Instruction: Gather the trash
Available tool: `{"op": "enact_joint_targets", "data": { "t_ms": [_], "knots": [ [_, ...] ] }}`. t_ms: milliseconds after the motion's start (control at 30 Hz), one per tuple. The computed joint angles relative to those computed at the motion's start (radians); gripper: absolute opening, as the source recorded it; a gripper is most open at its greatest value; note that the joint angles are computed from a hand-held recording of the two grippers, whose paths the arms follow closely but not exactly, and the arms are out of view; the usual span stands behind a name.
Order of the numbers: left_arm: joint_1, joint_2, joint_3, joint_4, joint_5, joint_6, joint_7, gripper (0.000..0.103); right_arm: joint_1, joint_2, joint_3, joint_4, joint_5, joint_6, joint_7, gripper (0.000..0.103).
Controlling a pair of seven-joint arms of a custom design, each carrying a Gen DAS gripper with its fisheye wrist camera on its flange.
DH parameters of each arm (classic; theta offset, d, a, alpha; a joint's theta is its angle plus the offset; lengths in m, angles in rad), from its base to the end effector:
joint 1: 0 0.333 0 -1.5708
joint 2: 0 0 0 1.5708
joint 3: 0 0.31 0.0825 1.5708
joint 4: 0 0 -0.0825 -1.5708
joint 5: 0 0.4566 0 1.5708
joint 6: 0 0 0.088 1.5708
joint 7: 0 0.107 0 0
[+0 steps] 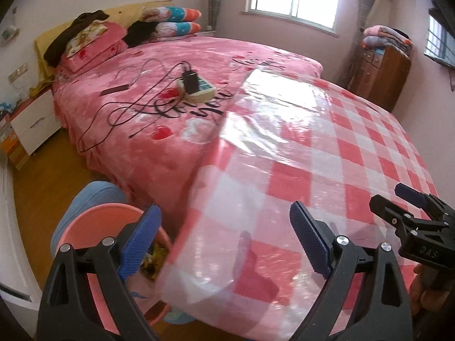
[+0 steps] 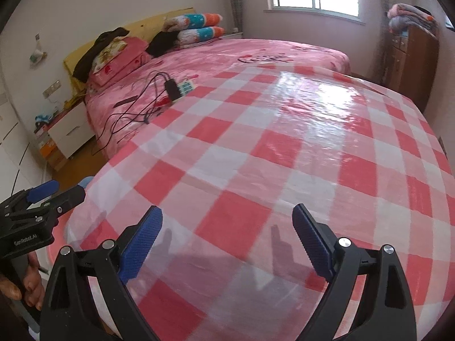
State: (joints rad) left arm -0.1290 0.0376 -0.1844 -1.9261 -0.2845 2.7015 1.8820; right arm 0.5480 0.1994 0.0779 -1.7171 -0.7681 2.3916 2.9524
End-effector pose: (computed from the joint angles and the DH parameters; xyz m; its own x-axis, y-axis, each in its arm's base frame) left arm 0.6540 -0.2005 0.5202 -0.4196 -0.9058 0.0579 -0.6738 0.2681 -0.6886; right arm 0.5953 0.4186 0.4911 -0.2475 -0.9577 -0.1467 -0.6756 0.2791 -0.6824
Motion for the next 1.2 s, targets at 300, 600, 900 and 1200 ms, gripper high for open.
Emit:
{"op": "enact_joint_targets", "data": {
  "t_ms": [300, 600, 900, 1200],
  "knots": [
    [-0.041, 0.002, -0.029, 0.007, -0.031, -0.004, 0.054, 0.093, -0.024, -0.108, 0.019, -0.127, -0.052, -0.051, 0.104, 0.092],
    [-0.085, 0.012, -0.055, 0.02, -0.03, -0.004, 0.076, 0.093, -0.079, -0.223, 0.064, -0.261, -0.074, -0.09, 0.204, 0.092],
    [-0.125, 0.02, -0.075, 0.038, -0.029, 0.0, 0.08, 0.093, -0.13, -0.329, 0.11, -0.368, -0.085, -0.13, 0.279, 0.092],
    [-0.152, 0.026, -0.089, 0.045, -0.03, 0.019, 0.074, 0.093, -0.162, -0.422, 0.15, -0.455, -0.083, -0.18, 0.324, 0.092]
  ]
}}
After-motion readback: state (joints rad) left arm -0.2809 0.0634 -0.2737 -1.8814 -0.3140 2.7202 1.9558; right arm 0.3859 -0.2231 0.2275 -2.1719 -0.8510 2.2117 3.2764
